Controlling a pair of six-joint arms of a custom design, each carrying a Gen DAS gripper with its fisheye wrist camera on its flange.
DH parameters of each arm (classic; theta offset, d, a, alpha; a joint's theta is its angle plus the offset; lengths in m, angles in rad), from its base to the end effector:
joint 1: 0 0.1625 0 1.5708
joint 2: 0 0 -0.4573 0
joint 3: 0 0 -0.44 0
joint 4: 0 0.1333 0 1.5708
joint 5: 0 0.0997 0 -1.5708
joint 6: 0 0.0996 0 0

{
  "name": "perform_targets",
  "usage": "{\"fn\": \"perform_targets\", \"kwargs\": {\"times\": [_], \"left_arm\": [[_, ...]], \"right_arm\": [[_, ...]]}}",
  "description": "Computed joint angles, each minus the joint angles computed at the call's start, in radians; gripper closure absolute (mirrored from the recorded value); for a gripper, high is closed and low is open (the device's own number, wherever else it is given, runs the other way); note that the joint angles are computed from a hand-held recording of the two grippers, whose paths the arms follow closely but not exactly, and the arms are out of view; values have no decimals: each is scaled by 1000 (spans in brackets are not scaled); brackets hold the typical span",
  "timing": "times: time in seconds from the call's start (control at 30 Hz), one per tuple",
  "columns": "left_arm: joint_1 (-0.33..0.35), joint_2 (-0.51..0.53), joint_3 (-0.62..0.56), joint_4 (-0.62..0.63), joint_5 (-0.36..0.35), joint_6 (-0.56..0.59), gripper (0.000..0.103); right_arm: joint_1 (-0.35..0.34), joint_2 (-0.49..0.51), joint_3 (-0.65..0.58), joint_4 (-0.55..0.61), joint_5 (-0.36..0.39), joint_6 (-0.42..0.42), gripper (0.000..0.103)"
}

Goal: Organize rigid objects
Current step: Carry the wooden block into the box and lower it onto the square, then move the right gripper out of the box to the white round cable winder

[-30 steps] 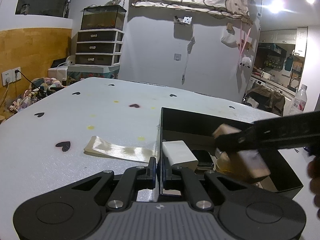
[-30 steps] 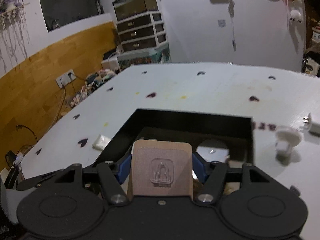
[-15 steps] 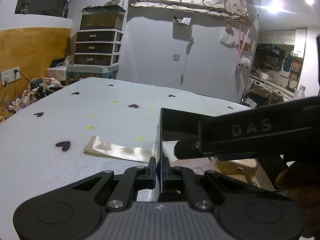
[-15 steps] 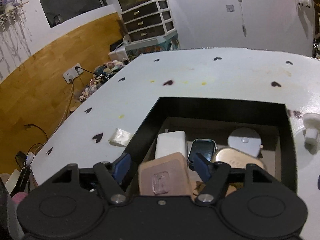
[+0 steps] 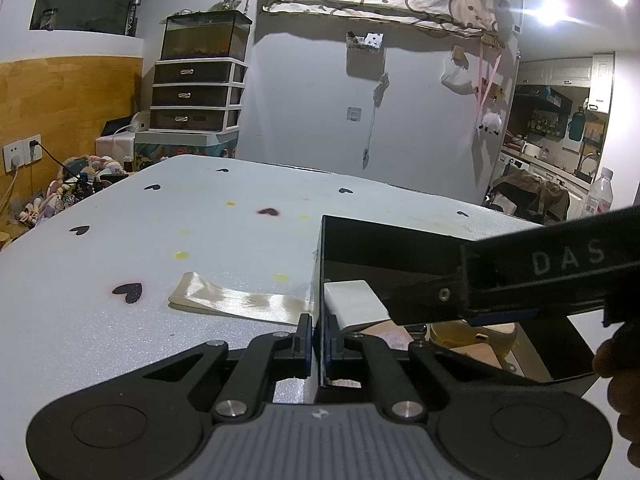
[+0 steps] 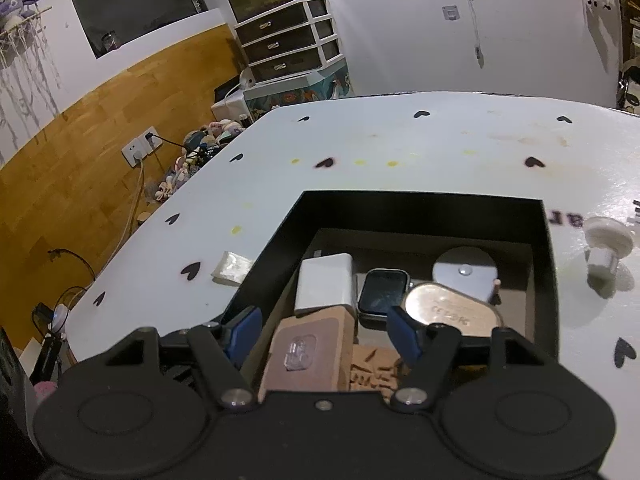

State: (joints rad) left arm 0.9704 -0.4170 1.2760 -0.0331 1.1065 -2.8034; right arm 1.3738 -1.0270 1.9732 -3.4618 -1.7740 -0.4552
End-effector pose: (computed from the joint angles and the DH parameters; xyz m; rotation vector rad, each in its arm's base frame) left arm -0.2445 -0.6720 -0.1185 0.9546 2.4097 -1.0794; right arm -0.0126 -0.6413 0.2205 0.1878 -2.4326 1.0998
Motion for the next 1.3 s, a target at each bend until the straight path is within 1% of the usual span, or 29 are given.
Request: {"fn": "perform_targets", "kwargs": {"times": [0.23,0.4,0.57,0.7,0.8,1.0,1.13,1.3], "left_arm": [[0,0,-1,0,-1,0,98],[0,0,-1,1,-1,0,98],[1,1,-1,0,-2,2,98],[2,1,-1,-1,-3,3,98],[3,1,-1,-1,-3,6,98],[2,1,-2,-1,-3,5,98],[3,2,-1,-3,-7,7,98],[4,1,-1,-5,-10,11,98]], "right_arm": [[-7,-19,36,-58,-2,-47,31],[-16,-40,65,-82,9,-61,28],[-18,-46,92,-152,-5,-103,24],[-23,-53,107,-185,-13,-116,22],[-28,-60,119,-212,-17,-120,19],[-42,-66,144,-270,-31,-157,10],[-61,-76,163,-317,-19,-152,2],[-91,-89,182,-379,-8,-162,1]]}}
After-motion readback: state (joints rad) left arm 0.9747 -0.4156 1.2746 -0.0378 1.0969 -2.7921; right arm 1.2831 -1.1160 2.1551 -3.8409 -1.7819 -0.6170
